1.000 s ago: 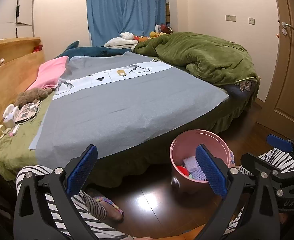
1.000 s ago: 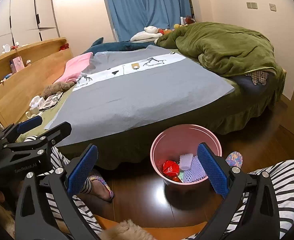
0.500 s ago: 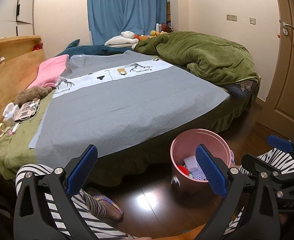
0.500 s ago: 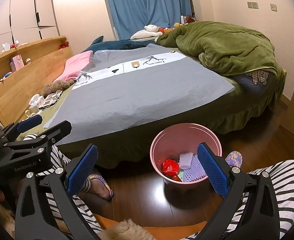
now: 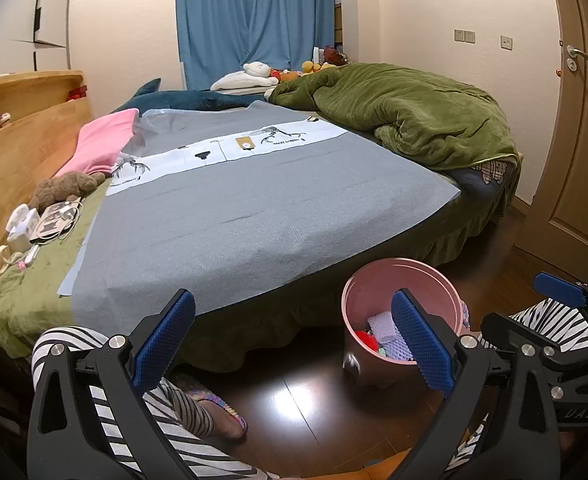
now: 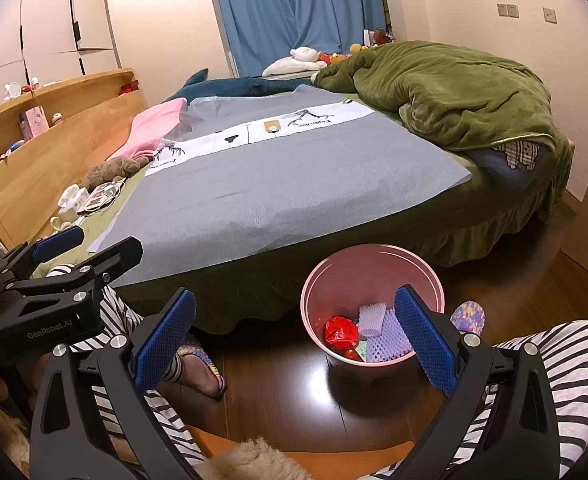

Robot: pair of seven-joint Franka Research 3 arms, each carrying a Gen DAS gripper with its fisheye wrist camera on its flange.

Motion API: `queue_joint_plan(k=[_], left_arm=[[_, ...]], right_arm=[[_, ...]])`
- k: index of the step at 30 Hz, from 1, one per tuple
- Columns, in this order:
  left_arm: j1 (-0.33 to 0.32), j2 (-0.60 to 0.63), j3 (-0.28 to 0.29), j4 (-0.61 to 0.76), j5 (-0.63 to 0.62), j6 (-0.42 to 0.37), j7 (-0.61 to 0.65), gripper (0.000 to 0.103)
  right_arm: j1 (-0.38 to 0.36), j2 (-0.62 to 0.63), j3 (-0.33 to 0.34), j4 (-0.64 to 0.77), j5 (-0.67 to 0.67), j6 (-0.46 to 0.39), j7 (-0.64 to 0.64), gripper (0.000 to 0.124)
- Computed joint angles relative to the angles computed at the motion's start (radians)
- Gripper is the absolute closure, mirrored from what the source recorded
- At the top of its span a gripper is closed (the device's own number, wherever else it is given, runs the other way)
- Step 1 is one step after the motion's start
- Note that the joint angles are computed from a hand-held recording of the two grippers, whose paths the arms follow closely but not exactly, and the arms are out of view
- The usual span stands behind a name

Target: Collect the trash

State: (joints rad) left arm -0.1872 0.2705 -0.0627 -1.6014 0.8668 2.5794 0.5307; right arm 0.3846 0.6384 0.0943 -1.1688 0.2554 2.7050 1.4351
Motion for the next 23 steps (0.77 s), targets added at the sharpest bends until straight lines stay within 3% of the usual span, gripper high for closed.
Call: queue_joint_plan(k=[23], left_arm=[[0.010, 0.012, -0.007, 0.012, -0.063, -0.013, 0.038, 0.008]], right_arm=[[-0.003, -0.003, 0.003, -0.016, 0.010, -0.005, -0.014, 0.026]])
